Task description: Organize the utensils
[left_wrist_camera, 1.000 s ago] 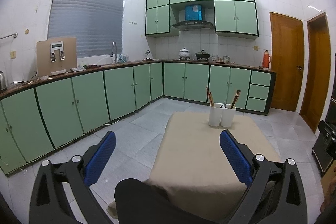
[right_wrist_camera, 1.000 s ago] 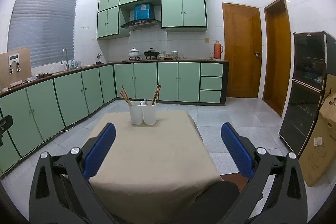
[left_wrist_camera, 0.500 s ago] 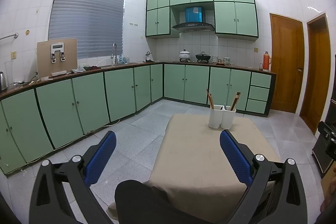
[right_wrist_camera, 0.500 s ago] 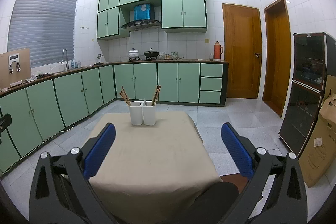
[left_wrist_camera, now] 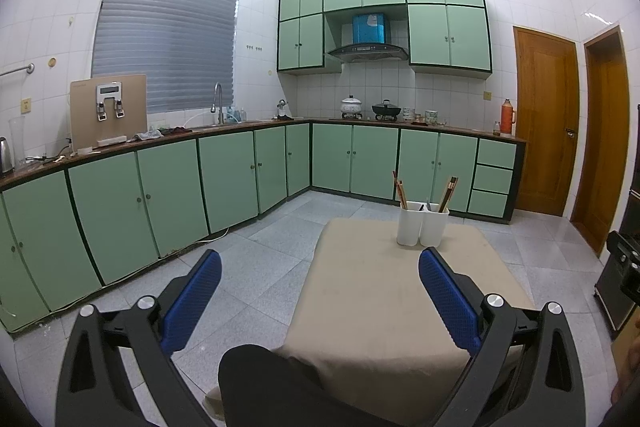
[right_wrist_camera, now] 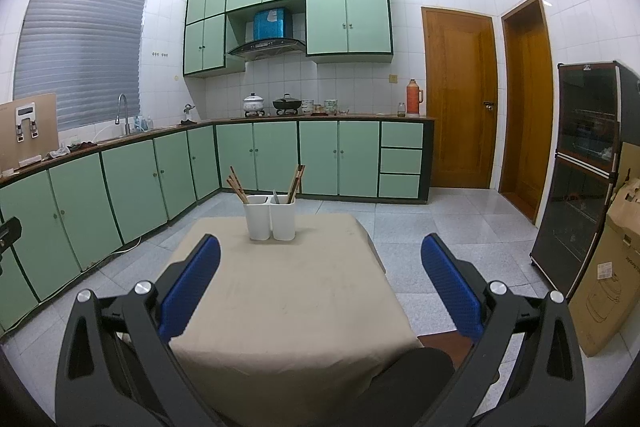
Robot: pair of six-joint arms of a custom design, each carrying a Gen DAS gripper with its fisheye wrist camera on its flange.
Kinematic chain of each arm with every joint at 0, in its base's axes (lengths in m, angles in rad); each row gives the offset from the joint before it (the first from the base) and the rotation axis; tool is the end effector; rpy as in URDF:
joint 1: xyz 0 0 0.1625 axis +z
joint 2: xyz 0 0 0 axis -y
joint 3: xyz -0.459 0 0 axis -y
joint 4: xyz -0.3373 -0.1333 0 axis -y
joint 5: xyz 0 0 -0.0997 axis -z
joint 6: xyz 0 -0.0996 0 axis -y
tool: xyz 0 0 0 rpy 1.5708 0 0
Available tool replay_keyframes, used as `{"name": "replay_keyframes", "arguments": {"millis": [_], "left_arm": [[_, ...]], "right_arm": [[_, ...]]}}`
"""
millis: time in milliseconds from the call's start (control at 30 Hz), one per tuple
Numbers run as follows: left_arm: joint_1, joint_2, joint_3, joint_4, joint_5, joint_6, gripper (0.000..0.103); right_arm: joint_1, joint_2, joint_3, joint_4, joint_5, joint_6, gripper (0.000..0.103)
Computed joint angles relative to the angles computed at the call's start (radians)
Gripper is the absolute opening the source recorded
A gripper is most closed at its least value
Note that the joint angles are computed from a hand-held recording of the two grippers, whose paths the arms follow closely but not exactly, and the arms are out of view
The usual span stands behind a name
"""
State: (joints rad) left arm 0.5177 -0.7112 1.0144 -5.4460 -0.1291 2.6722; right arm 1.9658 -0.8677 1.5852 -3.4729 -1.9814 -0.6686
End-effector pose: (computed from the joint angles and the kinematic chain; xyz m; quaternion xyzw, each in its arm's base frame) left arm -0.3837 -0.4856 0.3315 0.0319 0.6637 -0.6083 0.4341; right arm 0.3453 -0.5852 0.3488 0.3138 -0.7578 0.5184 0.2421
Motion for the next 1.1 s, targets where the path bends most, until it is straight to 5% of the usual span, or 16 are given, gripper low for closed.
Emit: {"name": "replay_keyframes", "arguments": {"millis": [1100], "left_arm": [[-0.001, 0.001, -0.008, 0.005, 0.003, 0.000, 0.097]], "right_arm": [[0.001, 0.000, -0.004, -0.001, -0.002, 0.002, 0.097]]}}
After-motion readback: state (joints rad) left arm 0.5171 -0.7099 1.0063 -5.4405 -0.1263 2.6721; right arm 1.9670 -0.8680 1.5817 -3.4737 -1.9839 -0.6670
